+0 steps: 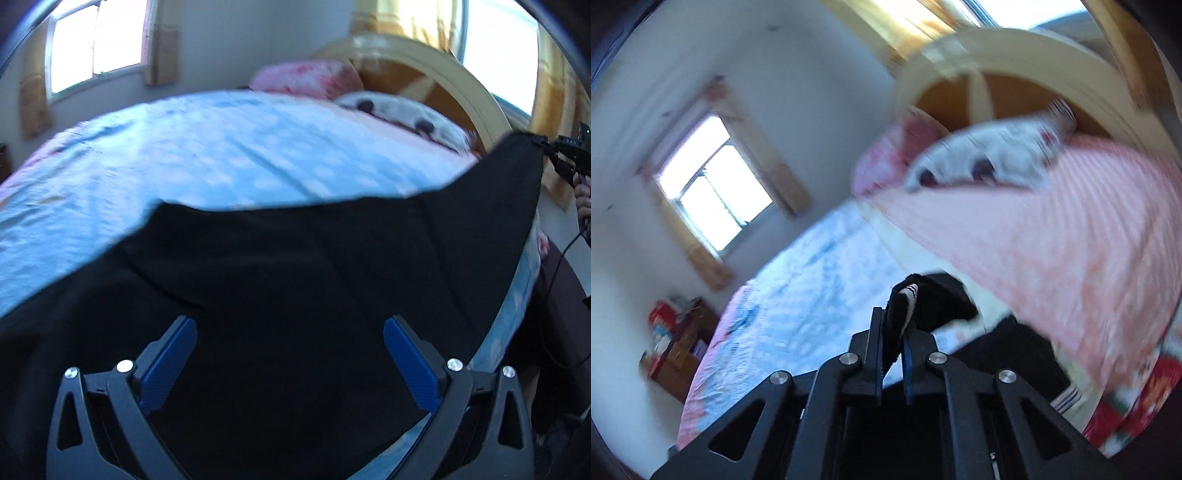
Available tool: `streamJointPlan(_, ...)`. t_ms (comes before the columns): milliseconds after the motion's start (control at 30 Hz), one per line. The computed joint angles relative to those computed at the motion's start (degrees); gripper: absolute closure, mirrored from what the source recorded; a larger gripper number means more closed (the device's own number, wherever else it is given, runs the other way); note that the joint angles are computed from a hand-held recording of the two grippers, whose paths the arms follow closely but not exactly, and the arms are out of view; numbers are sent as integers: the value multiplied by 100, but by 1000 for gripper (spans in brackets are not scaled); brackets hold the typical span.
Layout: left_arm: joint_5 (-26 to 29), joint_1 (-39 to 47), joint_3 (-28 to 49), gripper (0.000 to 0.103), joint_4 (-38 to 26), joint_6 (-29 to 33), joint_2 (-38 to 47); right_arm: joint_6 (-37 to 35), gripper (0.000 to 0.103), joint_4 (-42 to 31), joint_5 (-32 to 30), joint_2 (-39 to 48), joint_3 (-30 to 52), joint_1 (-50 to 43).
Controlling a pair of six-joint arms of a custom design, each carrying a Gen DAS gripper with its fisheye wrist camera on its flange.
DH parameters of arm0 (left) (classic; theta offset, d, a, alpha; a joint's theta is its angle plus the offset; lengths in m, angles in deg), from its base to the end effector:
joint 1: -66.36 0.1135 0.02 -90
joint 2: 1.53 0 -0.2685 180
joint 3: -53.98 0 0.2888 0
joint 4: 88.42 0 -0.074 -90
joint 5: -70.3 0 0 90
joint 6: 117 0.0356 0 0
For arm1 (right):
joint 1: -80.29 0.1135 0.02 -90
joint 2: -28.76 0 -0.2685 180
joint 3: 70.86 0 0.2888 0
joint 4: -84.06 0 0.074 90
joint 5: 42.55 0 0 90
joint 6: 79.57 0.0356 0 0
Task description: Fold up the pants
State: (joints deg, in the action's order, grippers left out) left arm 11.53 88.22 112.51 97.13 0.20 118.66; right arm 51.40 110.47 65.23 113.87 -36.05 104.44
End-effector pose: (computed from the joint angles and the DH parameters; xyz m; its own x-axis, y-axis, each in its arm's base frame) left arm 0.3320 0.1133 0.0047 -0.7081 0.1371 -0.6927 0.3076 0.9429 -0.1279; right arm 0.2602 0.1047 0.1151 -0.3674 0.5195 -0.7714 0.1405 0.8509 0.5061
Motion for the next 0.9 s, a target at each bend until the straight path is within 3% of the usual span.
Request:
streamJointPlan(100,-19,-13,-265,0,320,111,13,297,95,-177,-59,367,-271,-339)
streamJointPlan(233,34,21,-306,0,199,386,-47,1059,95,1239,-972,1929,-636,-1130)
streamJointPlan(333,110,47,-211,0,47,400,-49,1013,94,1326,-711,1956,-664,-919)
streamJointPlan(400,246,116,-156,0,-42,290,-67,1106,92,976,-767,1798,-593,-940)
streamJointPlan(467,281,130,-220,0,228,94,-46,1144,83,567,-703,1510,-574,-940)
streamJointPlan(533,-29,110,-184,0,354,-47,49,1198,46,-197,-106,1153,-509,-826)
streamJointPlan(600,-45,179,-141,0,274,6,38,1602,45,-1171,521,700,-392,-633)
streamJointPlan(700,-113,254,-173,0,330,-66,-265,1848,45,-1874,1384,8,-342,-5)
streamJointPlan(800,-171,317,121,0,260,-263,-528,1031,45,-2084,1925,26,280,877)
streamJointPlan(900,-36,298,764,0,-39,-570,-315,-104,45,-1822,1349,893,1191,1371)
